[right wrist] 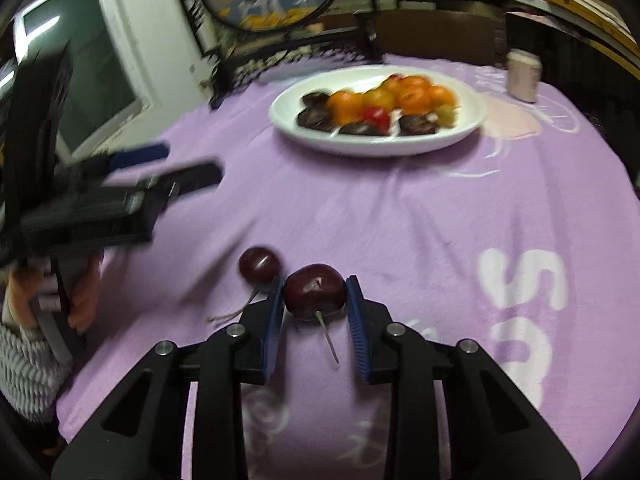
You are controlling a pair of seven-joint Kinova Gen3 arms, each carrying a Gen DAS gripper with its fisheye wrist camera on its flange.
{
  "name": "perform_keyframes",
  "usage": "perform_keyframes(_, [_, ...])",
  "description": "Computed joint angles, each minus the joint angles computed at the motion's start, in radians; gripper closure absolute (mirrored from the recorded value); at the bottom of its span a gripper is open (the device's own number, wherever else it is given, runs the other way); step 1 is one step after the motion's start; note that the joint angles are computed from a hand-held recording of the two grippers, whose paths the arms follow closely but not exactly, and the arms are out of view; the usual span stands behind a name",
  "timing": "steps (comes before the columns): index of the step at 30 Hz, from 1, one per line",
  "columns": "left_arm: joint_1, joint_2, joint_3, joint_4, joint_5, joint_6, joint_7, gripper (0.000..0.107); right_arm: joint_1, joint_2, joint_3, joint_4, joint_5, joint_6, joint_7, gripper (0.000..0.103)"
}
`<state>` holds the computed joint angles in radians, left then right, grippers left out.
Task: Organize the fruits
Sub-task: 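Grasp a dark red cherry with the left tool while the right tool grasps another cherry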
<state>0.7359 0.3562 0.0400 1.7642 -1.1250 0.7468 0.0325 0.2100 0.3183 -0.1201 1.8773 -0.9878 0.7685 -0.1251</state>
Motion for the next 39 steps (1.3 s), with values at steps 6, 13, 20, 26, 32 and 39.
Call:
perform_keyframes(6, [-0.006, 0.01, 0.018, -0.004, 0.02, -0.08, -0.085, 0.008, 0.049, 0.02, 0.015, -0.031, -0.066, 0.026, -0.039, 0.072])
perform_keyframes(13, [0.02, 0.025, -0.001, -0.013, 0.065, -0.148, -0.16, 0.008, 0.058, 0.024, 0.018, -0.04, -0.076, 0.03, -0.046, 0.072])
perform_keyframes(20, [0.054, 0.063, -0.023, -0.061, 0.146, -0.124, -0.261, 0.008, 0.067, 0.024, 0.016, -0.04, -0.087, 0.036, -0.036, 0.071])
perform_keyframes(26, [0.092, 0.097, -0.044, -0.103, 0.176, -0.07, -0.306, 0.008, 0.066, 0.023, 0.019, -0.039, -0.092, 0.04, -0.032, 0.071])
perform_keyframes(32, [0.108, 0.108, -0.055, -0.123, 0.192, -0.039, -0.311, 0.01, 0.067, 0.023, 0.022, -0.039, -0.097, 0.046, -0.029, 0.071])
perform_keyframes(39, [0.104, 0.113, -0.052, -0.131, 0.213, -0.038, -0.331, 0.024, 0.069, 0.022, 0.024, -0.04, -0.101, 0.052, -0.028, 0.071])
